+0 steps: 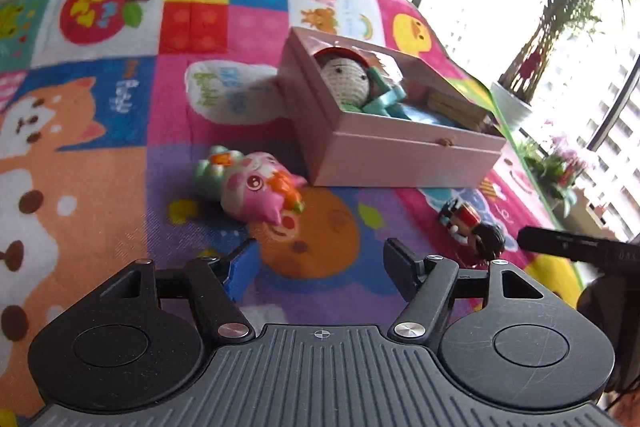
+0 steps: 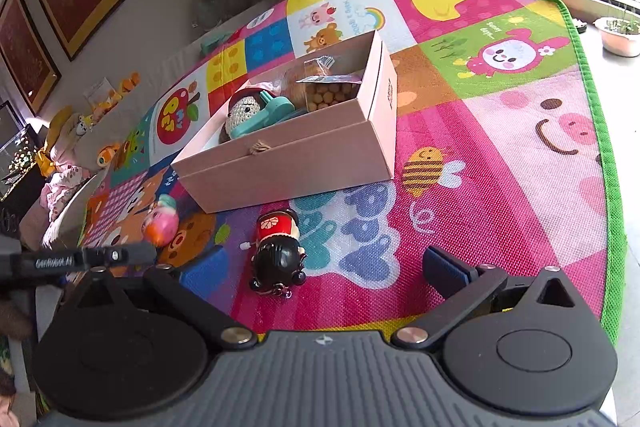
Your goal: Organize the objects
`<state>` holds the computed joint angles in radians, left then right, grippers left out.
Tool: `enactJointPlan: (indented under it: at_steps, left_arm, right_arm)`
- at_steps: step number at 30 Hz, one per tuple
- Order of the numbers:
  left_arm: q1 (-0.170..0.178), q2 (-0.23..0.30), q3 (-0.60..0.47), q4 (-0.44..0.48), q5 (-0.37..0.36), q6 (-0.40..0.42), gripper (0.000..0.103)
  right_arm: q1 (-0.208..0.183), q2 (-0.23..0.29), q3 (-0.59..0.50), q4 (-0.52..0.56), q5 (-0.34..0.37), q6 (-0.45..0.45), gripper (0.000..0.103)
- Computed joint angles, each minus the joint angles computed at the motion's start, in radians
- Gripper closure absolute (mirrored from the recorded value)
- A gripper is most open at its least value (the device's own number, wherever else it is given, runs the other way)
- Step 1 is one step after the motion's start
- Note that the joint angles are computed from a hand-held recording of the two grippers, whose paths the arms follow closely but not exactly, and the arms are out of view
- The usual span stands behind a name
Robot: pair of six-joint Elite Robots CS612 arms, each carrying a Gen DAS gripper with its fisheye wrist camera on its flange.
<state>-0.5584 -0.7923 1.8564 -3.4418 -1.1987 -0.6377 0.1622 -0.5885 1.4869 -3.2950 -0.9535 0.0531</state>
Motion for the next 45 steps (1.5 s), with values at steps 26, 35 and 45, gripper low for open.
enactJointPlan:
  at_steps: [26,35,45]
  left_arm:
    - [0.012,0.021,-0.142,0.362,0.397,-0.175,0.039]
    - [0.01,0.022,-0.136,0.371,0.337,-0.183,0.04]
    - [-0.012,0.02,-0.125,0.317,0.263,-0.129,0.04]
  right_arm:
    - [0.001,-0.001,0.002,-0.003,-0.004,0.001,0.0]
    - [0.0,0.0,0.002,-0.007,-0.001,0.007,0.0]
    - [0.0,0.0,0.002,-0.007,0.0,0.007,0.0]
